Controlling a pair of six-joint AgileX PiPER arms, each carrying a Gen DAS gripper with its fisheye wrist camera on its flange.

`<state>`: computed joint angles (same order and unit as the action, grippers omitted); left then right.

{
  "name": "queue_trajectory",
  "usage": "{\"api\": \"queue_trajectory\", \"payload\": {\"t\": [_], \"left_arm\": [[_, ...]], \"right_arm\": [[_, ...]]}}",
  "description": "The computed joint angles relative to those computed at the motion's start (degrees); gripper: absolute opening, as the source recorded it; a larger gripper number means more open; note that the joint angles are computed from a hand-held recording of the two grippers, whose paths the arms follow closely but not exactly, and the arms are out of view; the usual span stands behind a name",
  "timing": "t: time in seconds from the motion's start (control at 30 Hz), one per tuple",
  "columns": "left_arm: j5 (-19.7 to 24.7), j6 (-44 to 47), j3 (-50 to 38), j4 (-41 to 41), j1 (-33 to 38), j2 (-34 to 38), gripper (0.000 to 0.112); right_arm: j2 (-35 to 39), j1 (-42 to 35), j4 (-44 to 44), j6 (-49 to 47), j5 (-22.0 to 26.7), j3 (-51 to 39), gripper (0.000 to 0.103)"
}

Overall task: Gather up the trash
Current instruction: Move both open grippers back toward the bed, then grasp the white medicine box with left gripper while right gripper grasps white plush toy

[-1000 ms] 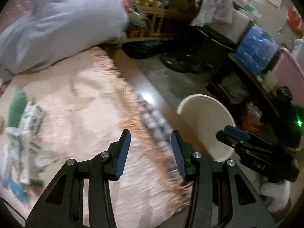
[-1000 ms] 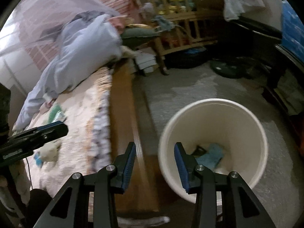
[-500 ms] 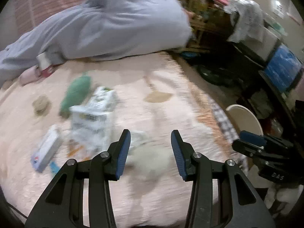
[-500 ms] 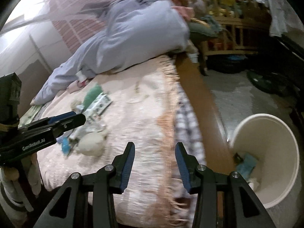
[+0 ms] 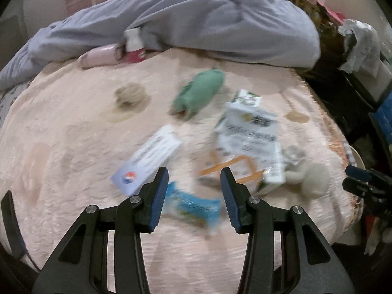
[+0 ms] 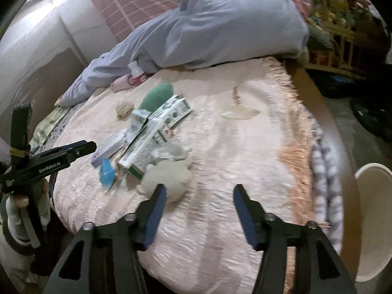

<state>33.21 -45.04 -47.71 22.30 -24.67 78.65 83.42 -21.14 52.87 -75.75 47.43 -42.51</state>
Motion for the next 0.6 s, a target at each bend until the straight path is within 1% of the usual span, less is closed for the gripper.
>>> {"api": "queue_trajectory", "payload": {"t": [0.1, 0.13, 0.17, 0.2, 0.27, 0.33, 0.47, 0.6], "left_arm": [[-3.4, 7.1, 3.4, -4.7, 5.5, -1.4, 0.043], [-4.6, 11.1, 4.4, -7.5, 7.6, -1.4, 0.044], [-5.2, 13.9, 4.8, -9.4, 9.0, -1.4, 0.048], [-5.9, 17.1, 5.1, -11.6, 10.5, -1.0, 0.05], [-7.3, 22.7, 5.2, -15.0, 13.1, 0.6, 0.05], [-8.0, 24.6, 4.8, -15.2, 14.0, 2.2, 0.05], [-9.5, 25.6, 2.8, -11.9, 14.5, 6.5, 0.05], [-9.3, 30.1, -0.7, -13.7, 16.0, 12.5, 0.05]], "right_arm": [[1.2, 4.4, 0.0, 1.9, -2.1, 0.1, 0.063], [1.7, 5.5, -0.1, 2.4, -2.6, -0.1, 0.063], [2.4, 6.9, 0.0, 3.1, -3.3, -0.3, 0.063], [3.2, 8.3, -0.1, 3.8, -4.0, -0.7, 0.063], [4.5, 11.0, -0.4, 5.1, -5.6, -1.3, 0.063], [5.4, 12.7, -0.7, 6.1, -6.6, -1.9, 0.063], [8.2, 15.8, -2.5, 9.8, -8.1, -4.3, 0.064], [10.9, 18.3, -4.7, 12.9, -9.1, -6.8, 0.067]]}}
